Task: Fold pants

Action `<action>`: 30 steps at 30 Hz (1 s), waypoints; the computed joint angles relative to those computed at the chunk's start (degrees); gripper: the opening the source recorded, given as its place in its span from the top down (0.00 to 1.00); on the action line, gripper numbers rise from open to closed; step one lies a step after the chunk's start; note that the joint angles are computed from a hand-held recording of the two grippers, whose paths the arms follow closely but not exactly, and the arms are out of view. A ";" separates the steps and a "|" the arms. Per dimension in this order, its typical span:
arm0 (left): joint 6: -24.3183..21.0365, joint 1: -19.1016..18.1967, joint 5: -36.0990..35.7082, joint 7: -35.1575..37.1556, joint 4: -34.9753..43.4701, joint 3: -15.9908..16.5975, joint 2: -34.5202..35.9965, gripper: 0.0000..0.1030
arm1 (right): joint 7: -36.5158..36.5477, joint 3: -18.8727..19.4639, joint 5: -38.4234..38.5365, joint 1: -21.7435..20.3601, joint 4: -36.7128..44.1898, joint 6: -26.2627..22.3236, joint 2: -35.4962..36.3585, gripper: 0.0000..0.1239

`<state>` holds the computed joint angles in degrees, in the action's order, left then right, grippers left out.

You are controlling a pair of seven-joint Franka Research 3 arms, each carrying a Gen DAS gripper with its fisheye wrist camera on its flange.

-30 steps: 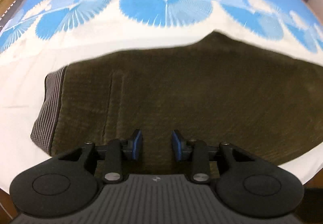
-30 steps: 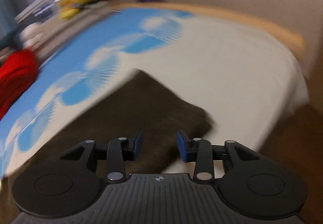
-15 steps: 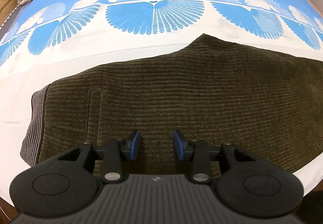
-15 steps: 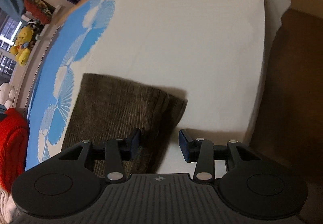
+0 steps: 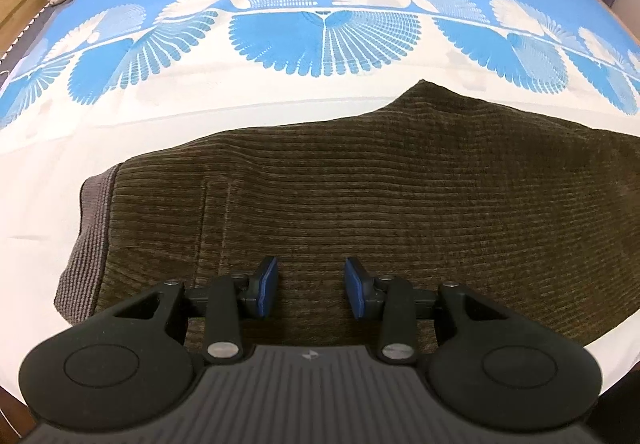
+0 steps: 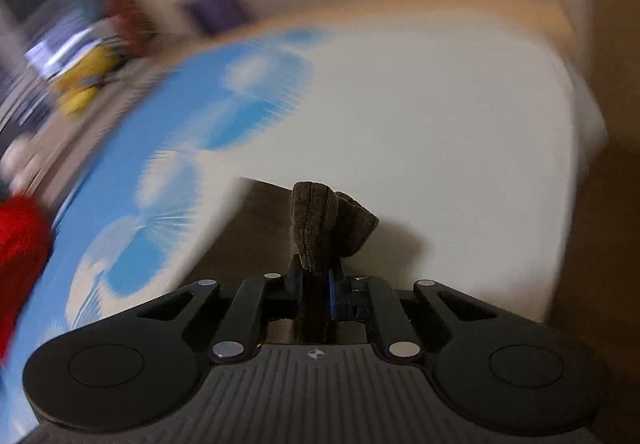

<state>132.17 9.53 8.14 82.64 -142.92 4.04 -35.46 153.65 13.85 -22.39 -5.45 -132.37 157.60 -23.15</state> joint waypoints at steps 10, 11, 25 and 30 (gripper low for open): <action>-1.45 2.09 0.15 1.42 -2.57 2.15 -4.36 0.60 | -39.29 20.20 0.54 6.77 3.27 18.96 1.36 0.87; -1.56 2.28 -0.06 1.58 -2.65 2.48 -4.59 0.60 | -49.33 19.45 9.23 11.77 3.40 16.88 3.39 0.84; -1.46 3.75 -2.15 3.73 -2.56 4.01 -4.96 0.60 | -77.27 -1.68 25.61 43.23 6.12 1.23 10.78 0.65; -1.74 4.05 -1.92 3.68 -2.67 3.60 -4.99 0.60 | -81.72 0.03 27.73 41.39 7.58 -3.67 13.07 0.51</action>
